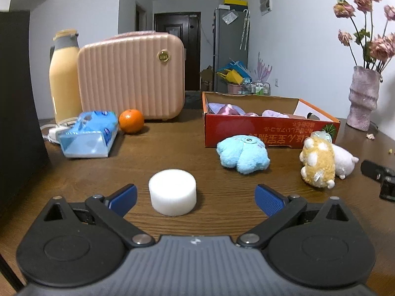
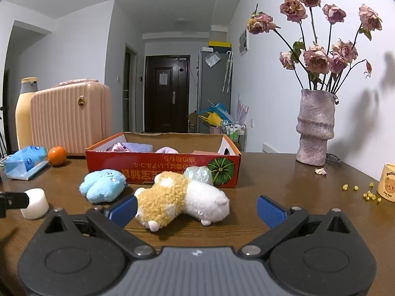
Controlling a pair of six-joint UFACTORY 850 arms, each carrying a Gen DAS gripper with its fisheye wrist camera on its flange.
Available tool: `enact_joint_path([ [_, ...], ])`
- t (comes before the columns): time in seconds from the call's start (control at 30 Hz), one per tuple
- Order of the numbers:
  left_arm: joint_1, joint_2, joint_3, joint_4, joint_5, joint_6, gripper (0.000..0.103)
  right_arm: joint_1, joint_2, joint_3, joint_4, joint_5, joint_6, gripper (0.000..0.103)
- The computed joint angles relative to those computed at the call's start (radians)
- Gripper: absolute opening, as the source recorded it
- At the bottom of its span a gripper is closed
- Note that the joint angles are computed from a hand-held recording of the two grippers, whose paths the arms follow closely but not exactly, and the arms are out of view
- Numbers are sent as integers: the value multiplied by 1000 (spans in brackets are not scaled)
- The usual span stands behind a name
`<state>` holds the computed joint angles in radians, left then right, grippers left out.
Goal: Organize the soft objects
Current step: 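Lower the left gripper onto the white foam cylinder and grasp it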
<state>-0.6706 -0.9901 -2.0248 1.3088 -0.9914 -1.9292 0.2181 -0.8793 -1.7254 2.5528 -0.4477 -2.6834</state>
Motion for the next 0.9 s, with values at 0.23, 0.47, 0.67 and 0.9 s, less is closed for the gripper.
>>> enact_joint_path([
  [0.23, 12, 10, 14, -22, 49, 16, 103, 0, -4, -7, -18, 6, 10, 103],
  [0.47, 42, -11, -17, -82, 69, 76, 103, 2, -7, -14, -25, 17, 13, 103],
  [0.67, 84, -16, -25, -185, 117, 120, 103, 3, -8, -15, -27, 18, 10, 103],
  [0.9, 114, -32, -50, -243, 140, 183, 103, 5, -12, -20, -14, 28, -4, 103],
])
